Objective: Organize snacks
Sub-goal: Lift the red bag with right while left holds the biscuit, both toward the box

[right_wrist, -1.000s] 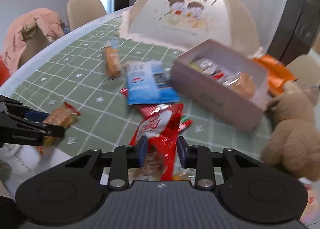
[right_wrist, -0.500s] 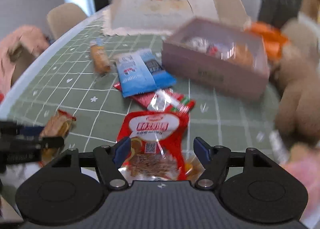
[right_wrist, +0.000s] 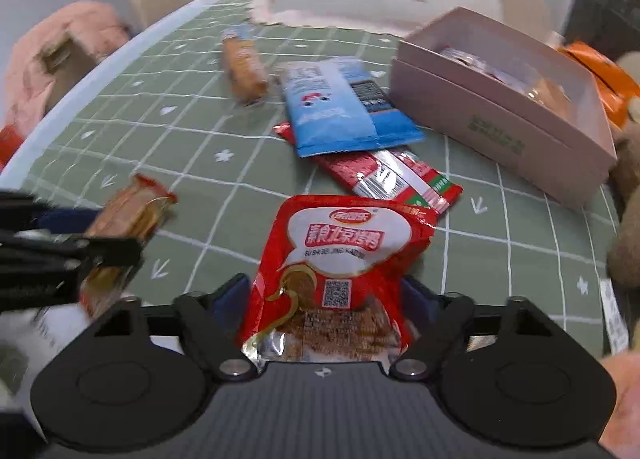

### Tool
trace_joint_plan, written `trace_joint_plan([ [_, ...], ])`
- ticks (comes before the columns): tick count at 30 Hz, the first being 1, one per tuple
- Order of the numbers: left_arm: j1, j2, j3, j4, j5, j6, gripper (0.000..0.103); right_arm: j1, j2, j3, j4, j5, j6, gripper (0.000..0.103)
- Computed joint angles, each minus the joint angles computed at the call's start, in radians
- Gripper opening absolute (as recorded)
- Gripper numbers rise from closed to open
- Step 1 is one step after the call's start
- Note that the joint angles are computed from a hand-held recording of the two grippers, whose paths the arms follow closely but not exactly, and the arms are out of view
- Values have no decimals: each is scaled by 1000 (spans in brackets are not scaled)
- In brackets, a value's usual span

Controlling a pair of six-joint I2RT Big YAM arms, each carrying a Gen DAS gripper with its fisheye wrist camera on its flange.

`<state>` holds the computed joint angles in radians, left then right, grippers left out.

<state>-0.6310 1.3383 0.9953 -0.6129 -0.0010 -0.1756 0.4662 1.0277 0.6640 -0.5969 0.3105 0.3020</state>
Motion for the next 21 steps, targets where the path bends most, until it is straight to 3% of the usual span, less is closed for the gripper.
trace_joint_plan([
  [1,0,1,2,-3,-1,2,46,13,-13,7,-18,36,-41,54],
  [3,-2,5,8,-9,-3,5,46,35,-36,12,-33,110,-95,50],
  [4,-3,8,10,-10,-4,3,46,37,-48,15,-40,130,-113,43],
  [10,-12,15,15,-8,-22,-1,46,101,-118,21,-58,289,-180,36],
  [16,-15,13,11,0,-29,-4,46,117,-73,16,-48,206,-159,26],
  [21,-13,11,7,7,-25,-7,46,8,-19,1,-20,72,-63,26],
])
